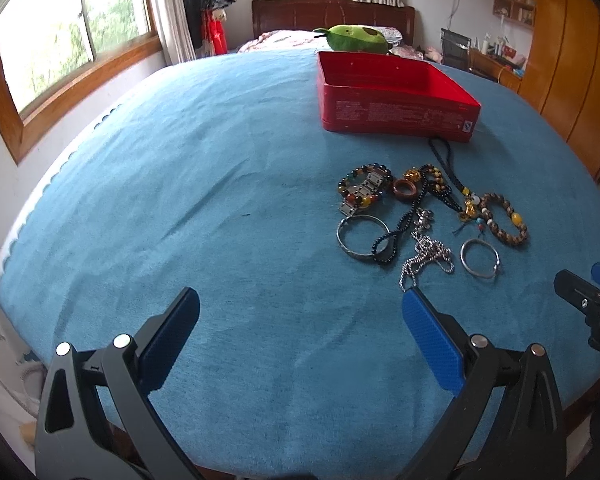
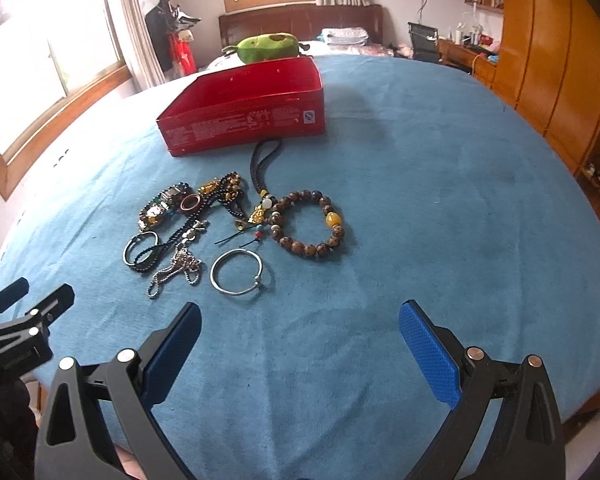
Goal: Organize jewelry
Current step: 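Lower the left tool onto the multicolor bead bracelet while the right tool approaches the wooden bead bracelet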
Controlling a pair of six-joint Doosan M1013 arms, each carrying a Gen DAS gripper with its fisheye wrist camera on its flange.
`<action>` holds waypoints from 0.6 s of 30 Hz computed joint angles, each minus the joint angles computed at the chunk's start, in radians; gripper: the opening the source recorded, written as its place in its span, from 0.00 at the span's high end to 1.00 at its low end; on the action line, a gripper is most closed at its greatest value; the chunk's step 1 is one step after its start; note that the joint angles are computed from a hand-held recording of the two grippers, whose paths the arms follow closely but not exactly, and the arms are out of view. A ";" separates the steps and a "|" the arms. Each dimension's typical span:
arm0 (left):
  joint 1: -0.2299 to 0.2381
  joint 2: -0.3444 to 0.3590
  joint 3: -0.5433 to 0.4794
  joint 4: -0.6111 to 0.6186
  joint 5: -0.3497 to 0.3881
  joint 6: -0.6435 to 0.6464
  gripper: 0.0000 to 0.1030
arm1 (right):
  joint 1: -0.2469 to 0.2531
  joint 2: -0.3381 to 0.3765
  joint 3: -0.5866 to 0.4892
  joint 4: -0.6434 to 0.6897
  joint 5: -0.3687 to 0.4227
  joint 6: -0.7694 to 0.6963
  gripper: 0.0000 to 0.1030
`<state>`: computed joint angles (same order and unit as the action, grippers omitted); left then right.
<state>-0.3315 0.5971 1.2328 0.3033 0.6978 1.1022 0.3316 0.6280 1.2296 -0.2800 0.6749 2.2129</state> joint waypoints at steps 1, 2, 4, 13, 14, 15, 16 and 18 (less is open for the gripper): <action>0.004 0.003 -0.004 -0.025 0.002 0.019 0.03 | -0.006 0.003 -0.003 0.017 -0.001 -0.013 0.04; 0.008 0.009 -0.015 -0.042 0.015 0.034 0.03 | -0.015 0.007 -0.007 0.047 -0.004 -0.031 0.04; 0.019 0.025 -0.040 -0.087 0.034 0.066 0.03 | -0.037 0.015 -0.016 0.138 -0.013 -0.091 0.04; 0.060 0.146 -0.262 -0.268 0.166 0.233 0.03 | -0.100 0.066 -0.100 0.400 0.056 -0.290 0.13; 0.065 0.166 -0.299 -0.296 0.195 0.257 0.04 | -0.105 0.073 -0.110 0.414 0.060 -0.299 0.18; 0.069 0.189 -0.339 -0.320 0.228 0.274 0.04 | -0.109 0.078 -0.119 0.423 0.062 -0.305 0.19; 0.074 0.216 -0.388 -0.345 0.264 0.287 0.07 | -0.112 0.083 -0.127 0.427 0.067 -0.310 0.22; 0.078 0.265 -0.476 -0.378 0.327 0.314 0.13 | -0.120 0.100 -0.156 0.441 0.087 -0.322 0.28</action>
